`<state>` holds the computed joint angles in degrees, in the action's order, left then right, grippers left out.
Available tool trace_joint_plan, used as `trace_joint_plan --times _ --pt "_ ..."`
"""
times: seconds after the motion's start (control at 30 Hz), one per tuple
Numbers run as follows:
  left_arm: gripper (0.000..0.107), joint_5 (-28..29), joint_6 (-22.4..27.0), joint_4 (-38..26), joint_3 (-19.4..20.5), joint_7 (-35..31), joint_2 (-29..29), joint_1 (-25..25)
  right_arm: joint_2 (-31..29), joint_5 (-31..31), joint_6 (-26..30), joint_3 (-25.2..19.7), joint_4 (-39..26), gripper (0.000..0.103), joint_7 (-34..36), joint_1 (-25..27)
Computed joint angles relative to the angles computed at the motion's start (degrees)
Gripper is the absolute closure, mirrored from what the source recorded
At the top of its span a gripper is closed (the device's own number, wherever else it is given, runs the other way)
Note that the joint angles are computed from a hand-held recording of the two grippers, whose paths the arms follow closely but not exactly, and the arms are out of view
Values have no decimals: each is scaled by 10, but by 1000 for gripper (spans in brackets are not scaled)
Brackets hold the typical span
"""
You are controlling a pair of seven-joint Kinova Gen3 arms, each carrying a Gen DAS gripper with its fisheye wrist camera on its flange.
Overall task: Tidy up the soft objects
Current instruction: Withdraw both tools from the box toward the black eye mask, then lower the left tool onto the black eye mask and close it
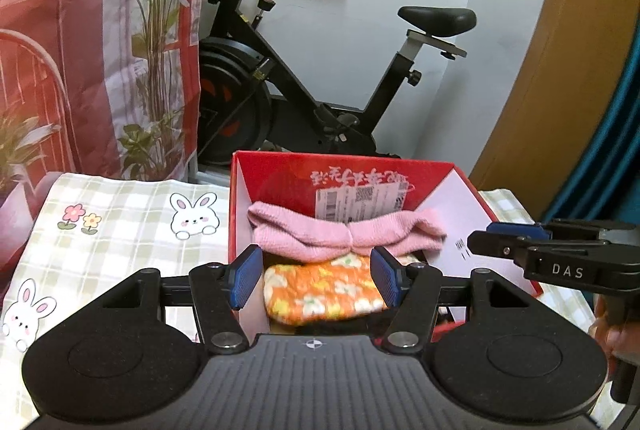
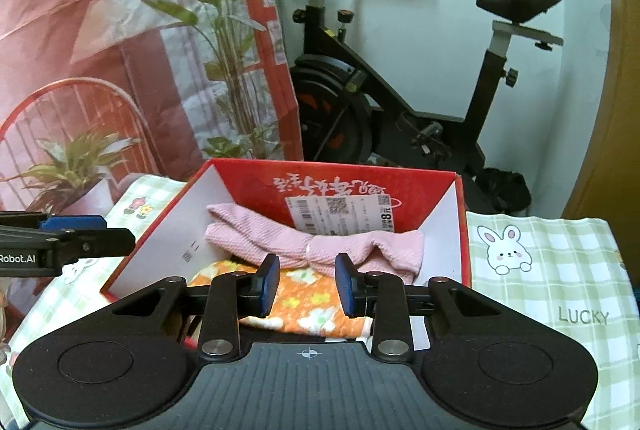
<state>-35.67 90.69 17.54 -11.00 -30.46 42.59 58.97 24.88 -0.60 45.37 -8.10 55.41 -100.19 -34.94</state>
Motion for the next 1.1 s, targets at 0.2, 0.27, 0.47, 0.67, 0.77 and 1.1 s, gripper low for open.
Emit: trace_joint_plan --times 0.2,0.27,0.47,0.67,0.77,1.1 --pt "45 -13 -5 45 -1 37 -22 24 -34 6 -23 -4 50 74 -7 -6" --pt "45 -23 -8 64 -1 52 -29 34 -45 6 -34 -8 70 74 -5 -6" --pt "45 -47 -19 120 15 91 -52 59 -81 23 -66 -14 138 74 -9 -16" --pt "45 -53 -41 201 43 141 -86 63 -112 31 -111 -23 210 74 -23 -19" --pt "45 -57 -50 235 58 164 -100 60 -124 47 -130 -26 242 74 -29 -26" --pt "45 -40 -88 323 100 232 -128 28 -114 54 -144 -31 278 74 -50 -32"
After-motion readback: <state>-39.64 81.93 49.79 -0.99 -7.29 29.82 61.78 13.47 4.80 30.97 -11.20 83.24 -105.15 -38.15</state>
